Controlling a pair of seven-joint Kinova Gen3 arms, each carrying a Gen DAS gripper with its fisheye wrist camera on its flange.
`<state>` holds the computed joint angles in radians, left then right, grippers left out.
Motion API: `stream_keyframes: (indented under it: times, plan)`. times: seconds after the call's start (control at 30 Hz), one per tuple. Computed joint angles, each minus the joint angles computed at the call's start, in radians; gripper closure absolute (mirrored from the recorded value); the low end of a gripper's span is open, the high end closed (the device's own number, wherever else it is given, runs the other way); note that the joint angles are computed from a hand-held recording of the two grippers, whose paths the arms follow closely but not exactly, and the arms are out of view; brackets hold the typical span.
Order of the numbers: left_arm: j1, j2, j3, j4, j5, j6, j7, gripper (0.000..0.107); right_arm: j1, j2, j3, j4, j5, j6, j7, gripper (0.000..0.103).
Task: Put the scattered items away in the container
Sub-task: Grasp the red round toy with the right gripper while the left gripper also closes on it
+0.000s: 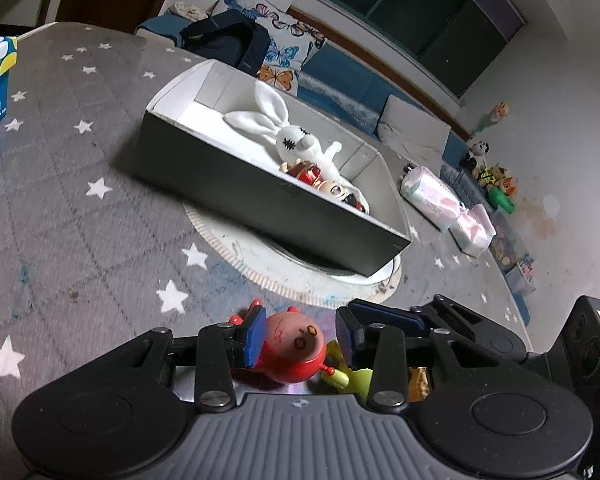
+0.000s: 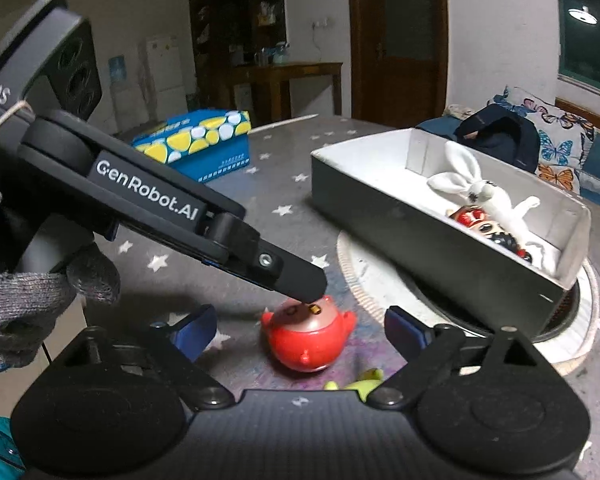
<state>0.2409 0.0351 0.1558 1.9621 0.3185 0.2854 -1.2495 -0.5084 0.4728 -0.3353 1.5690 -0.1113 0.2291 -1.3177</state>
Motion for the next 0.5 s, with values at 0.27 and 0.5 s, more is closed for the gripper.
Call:
stream_keyframes:
  times: [0.27,0.5]
  plan:
    - [-0.012,0.015,0.001,-0.01,0.029,0.027,-0.036,0.067,-0.061,0.019,0.061,-0.034,0.031,0.054,-0.033,0.028]
    - [-0.023,0.031,0.004,-0.019,0.053,0.048,-0.063,0.067,-0.068,0.033,0.07,-0.057,0.04,0.085,-0.044,0.039]
